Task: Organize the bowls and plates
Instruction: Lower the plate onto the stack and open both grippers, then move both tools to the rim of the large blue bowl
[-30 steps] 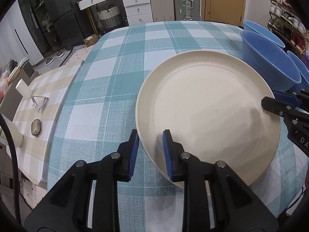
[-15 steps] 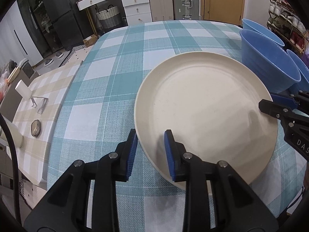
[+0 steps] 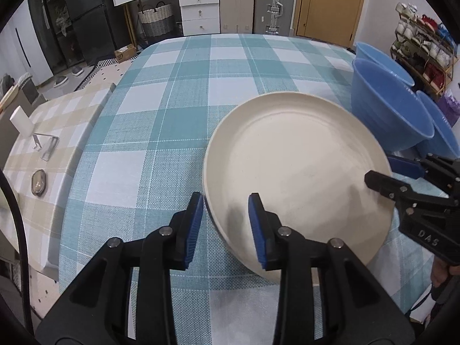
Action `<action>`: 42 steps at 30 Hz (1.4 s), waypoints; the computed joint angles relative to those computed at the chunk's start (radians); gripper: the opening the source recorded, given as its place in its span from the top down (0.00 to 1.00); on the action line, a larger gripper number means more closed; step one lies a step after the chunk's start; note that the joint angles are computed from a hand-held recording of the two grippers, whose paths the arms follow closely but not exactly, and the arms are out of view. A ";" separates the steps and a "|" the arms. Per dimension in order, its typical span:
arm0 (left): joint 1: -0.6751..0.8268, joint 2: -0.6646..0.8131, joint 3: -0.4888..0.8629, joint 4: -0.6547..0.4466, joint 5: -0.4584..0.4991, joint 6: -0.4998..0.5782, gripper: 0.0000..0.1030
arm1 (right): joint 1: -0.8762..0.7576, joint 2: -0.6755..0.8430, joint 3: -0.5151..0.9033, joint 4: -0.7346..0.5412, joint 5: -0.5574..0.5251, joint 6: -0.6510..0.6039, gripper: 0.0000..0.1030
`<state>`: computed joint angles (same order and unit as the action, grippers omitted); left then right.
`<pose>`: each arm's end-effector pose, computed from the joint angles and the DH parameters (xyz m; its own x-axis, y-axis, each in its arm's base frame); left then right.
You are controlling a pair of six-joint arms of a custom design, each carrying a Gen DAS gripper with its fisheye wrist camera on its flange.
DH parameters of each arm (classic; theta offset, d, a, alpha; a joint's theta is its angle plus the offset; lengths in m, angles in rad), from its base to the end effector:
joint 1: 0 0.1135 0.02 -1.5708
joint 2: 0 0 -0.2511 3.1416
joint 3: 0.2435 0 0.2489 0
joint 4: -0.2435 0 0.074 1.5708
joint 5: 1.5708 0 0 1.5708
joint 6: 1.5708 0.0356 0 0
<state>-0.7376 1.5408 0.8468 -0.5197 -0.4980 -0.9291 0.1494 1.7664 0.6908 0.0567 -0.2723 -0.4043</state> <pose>0.2137 -0.1712 0.1575 -0.7894 -0.2337 -0.5677 -0.2758 0.9611 -0.0122 0.2885 0.0531 0.0836 -0.6629 -0.4829 -0.5721 -0.5912 0.8065 0.0043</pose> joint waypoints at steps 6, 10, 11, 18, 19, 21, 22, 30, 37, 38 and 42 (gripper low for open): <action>-0.027 -0.093 -0.014 -0.008 -0.007 -0.012 0.36 | -0.010 -0.046 -0.016 -0.022 -0.036 -0.001 0.42; -0.061 -0.163 -0.011 -0.043 -0.002 -0.032 0.25 | -0.032 -0.108 -0.040 -0.046 -0.079 -0.014 0.16; -0.074 -0.176 -0.005 -0.056 -0.013 -0.040 0.23 | -0.035 -0.125 -0.045 -0.056 -0.083 -0.015 0.14; -0.158 -0.215 0.062 -0.123 -0.080 -0.072 0.01 | -0.095 -0.238 -0.067 -0.122 -0.126 -0.033 0.05; -0.168 -0.212 0.077 -0.131 -0.095 -0.072 0.01 | -0.109 -0.256 -0.068 -0.133 -0.133 -0.035 0.04; -0.177 -0.194 0.116 -0.154 -0.108 -0.065 0.01 | -0.139 -0.285 -0.064 -0.156 -0.152 -0.040 0.03; -0.181 -0.188 0.132 -0.158 -0.113 -0.057 0.01 | -0.155 -0.297 -0.059 -0.169 -0.164 -0.042 0.03; -0.160 -0.156 0.201 -0.109 -0.091 -0.016 0.01 | -0.292 -0.336 0.026 -0.281 -0.262 -0.063 0.02; -0.112 -0.080 0.325 -0.098 -0.058 0.061 0.01 | -0.395 -0.320 0.137 -0.361 -0.322 -0.090 0.02; -0.108 -0.067 0.347 -0.094 -0.055 0.077 0.01 | -0.409 -0.316 0.158 -0.376 -0.329 -0.096 0.02; -0.086 -0.012 0.435 -0.070 -0.026 0.155 0.01 | -0.453 -0.298 0.233 -0.416 -0.342 -0.111 0.02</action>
<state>-0.8240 1.5292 1.2819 -0.5900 -0.5236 -0.7736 -0.3040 1.4683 0.9235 -0.3589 -0.6146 -0.5153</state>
